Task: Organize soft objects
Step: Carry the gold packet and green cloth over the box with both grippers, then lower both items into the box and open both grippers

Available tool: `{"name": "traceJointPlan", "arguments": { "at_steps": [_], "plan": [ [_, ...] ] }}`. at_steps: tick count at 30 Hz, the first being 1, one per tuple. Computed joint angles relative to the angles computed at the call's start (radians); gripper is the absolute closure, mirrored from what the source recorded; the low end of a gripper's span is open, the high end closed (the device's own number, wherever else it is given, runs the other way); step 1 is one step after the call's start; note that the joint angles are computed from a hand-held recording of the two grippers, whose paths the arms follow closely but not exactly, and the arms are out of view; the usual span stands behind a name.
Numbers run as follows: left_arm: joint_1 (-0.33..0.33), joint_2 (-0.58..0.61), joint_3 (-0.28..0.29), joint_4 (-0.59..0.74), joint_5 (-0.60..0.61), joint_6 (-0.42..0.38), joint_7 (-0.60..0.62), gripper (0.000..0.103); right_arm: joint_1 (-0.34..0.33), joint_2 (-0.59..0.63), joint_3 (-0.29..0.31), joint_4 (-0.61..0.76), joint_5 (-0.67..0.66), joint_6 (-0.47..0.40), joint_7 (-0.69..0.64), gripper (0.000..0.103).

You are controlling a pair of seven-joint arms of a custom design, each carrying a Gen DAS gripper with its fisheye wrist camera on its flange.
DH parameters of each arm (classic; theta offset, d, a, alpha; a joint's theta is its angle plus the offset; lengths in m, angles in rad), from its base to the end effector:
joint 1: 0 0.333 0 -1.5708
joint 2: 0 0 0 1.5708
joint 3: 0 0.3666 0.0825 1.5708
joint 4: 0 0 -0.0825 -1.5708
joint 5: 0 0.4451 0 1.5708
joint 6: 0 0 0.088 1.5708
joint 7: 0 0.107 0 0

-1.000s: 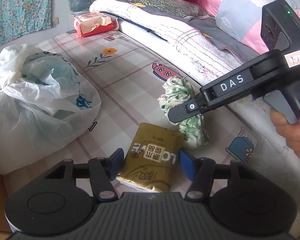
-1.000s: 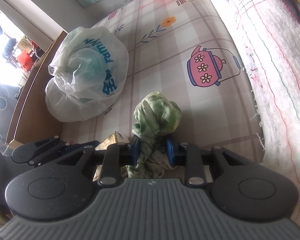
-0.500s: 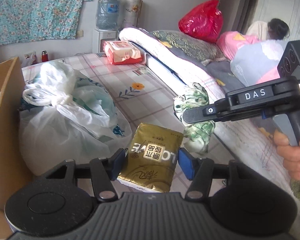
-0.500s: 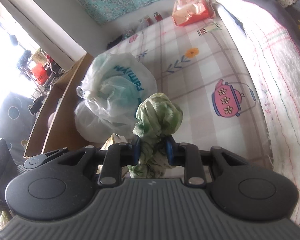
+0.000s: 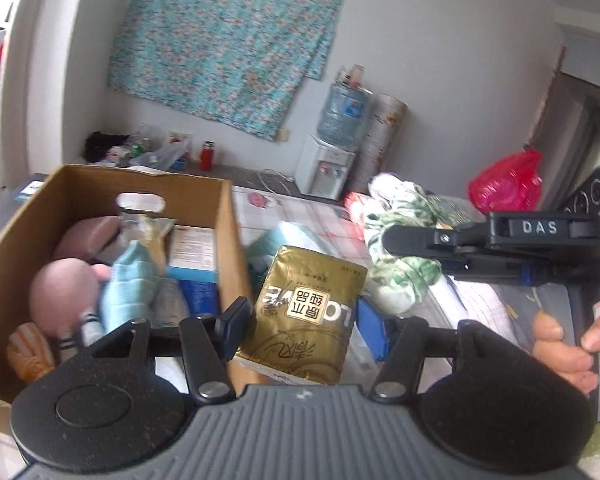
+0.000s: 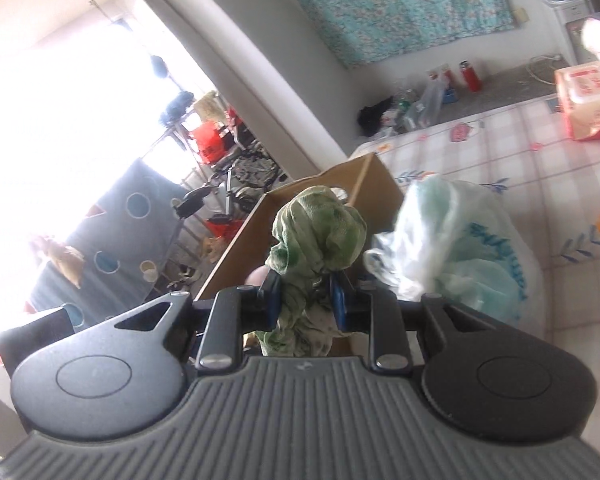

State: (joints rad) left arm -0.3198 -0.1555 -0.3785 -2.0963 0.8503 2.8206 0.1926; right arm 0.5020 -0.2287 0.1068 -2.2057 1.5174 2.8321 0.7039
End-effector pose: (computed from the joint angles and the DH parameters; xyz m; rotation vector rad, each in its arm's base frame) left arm 0.4312 -0.4275 0.5986 -1.6888 1.7628 -1.2247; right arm 0.4849 0.2805 0.5608 -1.5183 1.2752 0.0792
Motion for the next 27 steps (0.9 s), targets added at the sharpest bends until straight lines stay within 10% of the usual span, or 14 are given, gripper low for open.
{"name": "traceJointPlan", "arguments": {
  "at_steps": [10,19,27],
  "plan": [
    [0.078,-0.141,0.024,-0.130,-0.112,-0.167,-0.090,0.044,0.013,0.253,0.066,0.271,-0.288,-0.165,0.208,0.078],
    [0.085,-0.136,0.048,-0.156,-0.216,-0.171,0.000,0.044,0.043,0.300,0.097,0.286,-0.844,-0.158,0.559,0.057],
    [0.073,-0.091,0.055,-0.120,-0.273,-0.237,0.052,0.043,0.021,0.258,0.102,0.246,-0.712,-0.099,0.450,0.049]
  ]
}}
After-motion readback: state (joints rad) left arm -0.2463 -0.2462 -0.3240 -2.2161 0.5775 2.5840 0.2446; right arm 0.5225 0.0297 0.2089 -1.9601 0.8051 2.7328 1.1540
